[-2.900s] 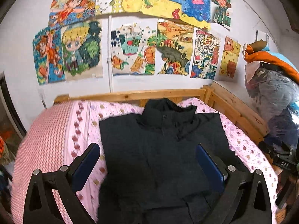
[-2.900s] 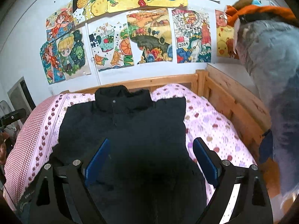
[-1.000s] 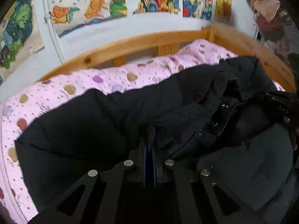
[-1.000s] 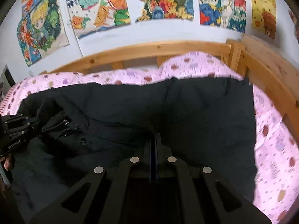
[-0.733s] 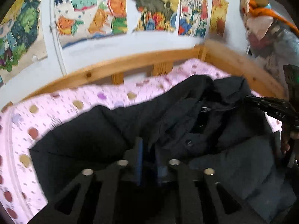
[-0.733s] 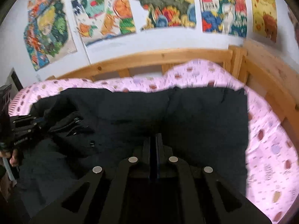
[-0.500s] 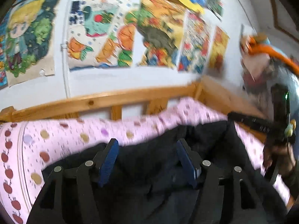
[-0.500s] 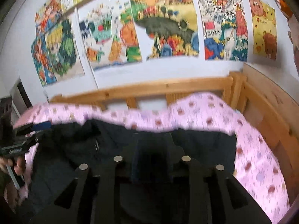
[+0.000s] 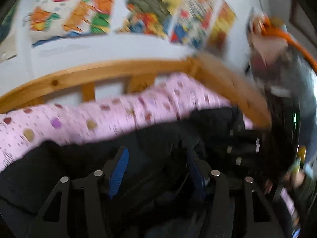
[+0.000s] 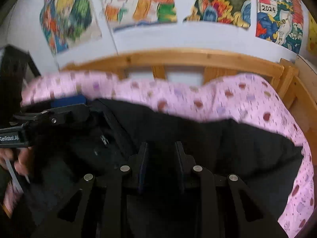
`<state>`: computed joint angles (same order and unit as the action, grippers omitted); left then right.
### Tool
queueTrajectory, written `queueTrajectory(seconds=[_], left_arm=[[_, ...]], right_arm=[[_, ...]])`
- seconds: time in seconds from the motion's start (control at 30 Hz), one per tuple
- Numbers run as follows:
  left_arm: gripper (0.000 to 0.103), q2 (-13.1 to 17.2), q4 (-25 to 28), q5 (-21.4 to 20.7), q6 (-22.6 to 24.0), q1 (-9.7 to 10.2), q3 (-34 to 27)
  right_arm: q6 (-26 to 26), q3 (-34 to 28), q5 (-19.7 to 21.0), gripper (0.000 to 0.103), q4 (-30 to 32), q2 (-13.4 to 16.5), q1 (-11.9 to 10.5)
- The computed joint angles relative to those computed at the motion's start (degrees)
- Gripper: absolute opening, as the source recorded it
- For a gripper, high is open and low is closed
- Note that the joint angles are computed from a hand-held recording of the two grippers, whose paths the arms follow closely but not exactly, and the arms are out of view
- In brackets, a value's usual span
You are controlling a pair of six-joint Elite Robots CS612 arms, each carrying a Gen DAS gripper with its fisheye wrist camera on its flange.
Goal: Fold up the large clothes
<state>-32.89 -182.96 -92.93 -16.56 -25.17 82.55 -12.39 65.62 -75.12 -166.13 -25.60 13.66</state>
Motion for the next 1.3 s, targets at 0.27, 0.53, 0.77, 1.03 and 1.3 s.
queueTrajectory(seconds=[0.27,0.53,0.77,1.03,1.3], left_arm=[[0.051,1.0,6.8,3.1,7.1,-1.19,-0.1],[0.051,2.6,7.6,5.3,6.8,-1.79,-1.2],[0.055,-1.2,1.4,9.7,2.7,-2.74,3.1],[0.078,-6.6,-6.0,18.8,-0.1,-4.94,9.6],[0.098,-12.5,-11.6,28.7,-0.9,-8.32,16.4]], right_arm=[[-0.9,0.8,2.0,0.018,2.0,1.0,-1.3],[2.3,-2.2,2.8,0.016,2.7,4.0,-1.4],[4.7,4.0,5.1,0.018,-8.2,1.0,-2.0],[9.2,13.7,2.2,0.027,-20.0,-5.1,-2.9],[9.9,21.4,0.6,0.078,-27.8,-11.3,-3.1]])
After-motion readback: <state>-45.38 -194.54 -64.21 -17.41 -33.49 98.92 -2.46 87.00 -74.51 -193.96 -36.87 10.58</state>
